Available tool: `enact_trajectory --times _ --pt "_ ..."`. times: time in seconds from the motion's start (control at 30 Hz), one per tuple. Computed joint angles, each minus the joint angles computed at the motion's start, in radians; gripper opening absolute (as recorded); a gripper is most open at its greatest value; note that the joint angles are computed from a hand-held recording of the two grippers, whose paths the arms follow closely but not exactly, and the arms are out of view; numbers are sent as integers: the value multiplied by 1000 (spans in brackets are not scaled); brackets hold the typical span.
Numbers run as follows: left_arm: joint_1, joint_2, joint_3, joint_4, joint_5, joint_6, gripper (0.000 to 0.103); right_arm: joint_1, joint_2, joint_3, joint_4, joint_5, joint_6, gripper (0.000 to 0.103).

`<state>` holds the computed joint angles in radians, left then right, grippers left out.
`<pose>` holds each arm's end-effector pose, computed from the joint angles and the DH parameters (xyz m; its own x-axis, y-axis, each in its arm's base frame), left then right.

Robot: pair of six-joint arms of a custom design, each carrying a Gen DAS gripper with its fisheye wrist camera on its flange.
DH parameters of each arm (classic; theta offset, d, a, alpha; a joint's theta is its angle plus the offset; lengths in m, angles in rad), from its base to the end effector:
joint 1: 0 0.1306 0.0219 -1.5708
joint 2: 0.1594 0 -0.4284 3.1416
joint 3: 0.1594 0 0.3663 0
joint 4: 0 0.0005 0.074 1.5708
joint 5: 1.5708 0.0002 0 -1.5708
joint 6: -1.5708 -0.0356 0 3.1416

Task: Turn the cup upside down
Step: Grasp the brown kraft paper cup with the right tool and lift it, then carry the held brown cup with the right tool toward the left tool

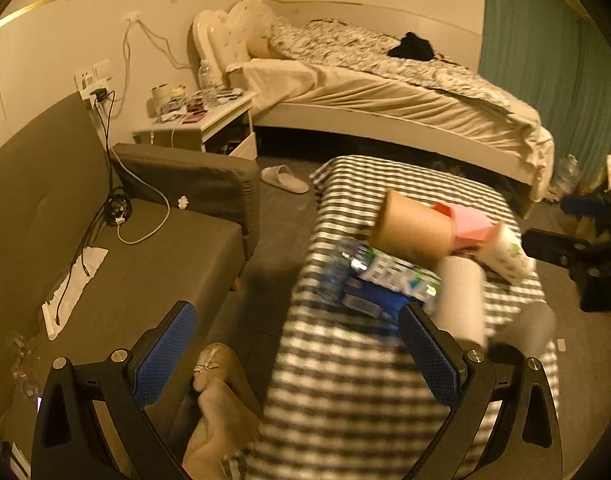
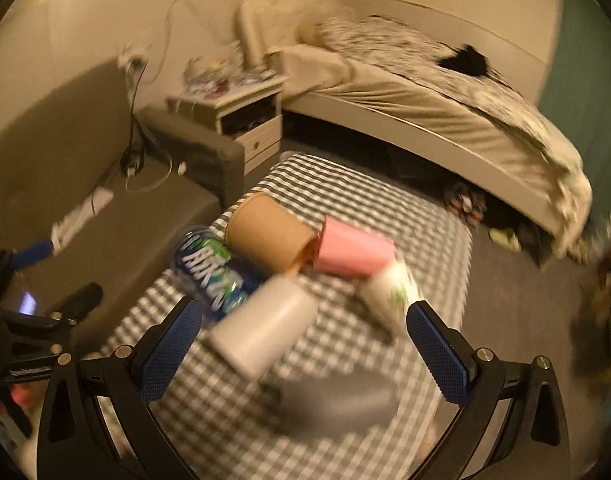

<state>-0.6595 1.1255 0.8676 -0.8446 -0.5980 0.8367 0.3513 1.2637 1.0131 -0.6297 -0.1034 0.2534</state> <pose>0.2505 -0.1695 0.3558 -0.6993 -0.2342 -0.6754 -0.3189 0.9478 0.0014 0.3587 0.1349 0.3790 -0.5995 -0.4853 -0.6365 -0.5726 0.8157 -0.0826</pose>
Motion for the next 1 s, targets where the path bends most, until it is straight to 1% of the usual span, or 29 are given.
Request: enact_trajectory --times 0.1,0.17,0.23,0.27,0.37,0.4,0.47,0.5,0.53,0.57,0.7,0.73,0.77,0.87,1.0 --pt "85 33 -18 57 45 -55 103 28 134 92 -15 -10 89 103" --pt "128 60 -30 92 75 -76 103 40 223 151 -36 -24 149 103" --pt "167 85 -44 118 97 -97 103 52 298 191 -34 -27 208 103" --pt "181 104 -45 126 107 -99 103 54 328 210 -43 -28 234 102" --pt "223 136 -63 164 139 -114 103 66 412 257 -44 4 312 98" --pt "233 144 -69 174 145 -118 103 65 432 272 -53 4 325 98" --pt "252 161 -80 197 159 -129 103 61 478 316 -99 -25 346 97" --pt "257 169 -84 205 165 -131 103 58 493 333 -118 -41 357 97" --pt "263 176 -86 211 172 -136 103 53 512 352 -144 -73 376 97" --pt "264 180 -89 214 174 -138 103 55 529 372 -162 -82 388 97" --pt "262 199 -91 220 175 -138 103 69 574 406 -203 -81 433 97" --pt "264 199 -91 218 179 -137 103 75 584 412 -211 -75 439 91" --pt "264 197 -91 216 180 -134 103 78 596 421 -222 -73 446 83" --pt "259 188 -90 208 175 -131 103 77 593 418 -220 -75 445 83" --pt "235 151 -75 161 148 -117 103 62 534 382 -158 -95 391 82"
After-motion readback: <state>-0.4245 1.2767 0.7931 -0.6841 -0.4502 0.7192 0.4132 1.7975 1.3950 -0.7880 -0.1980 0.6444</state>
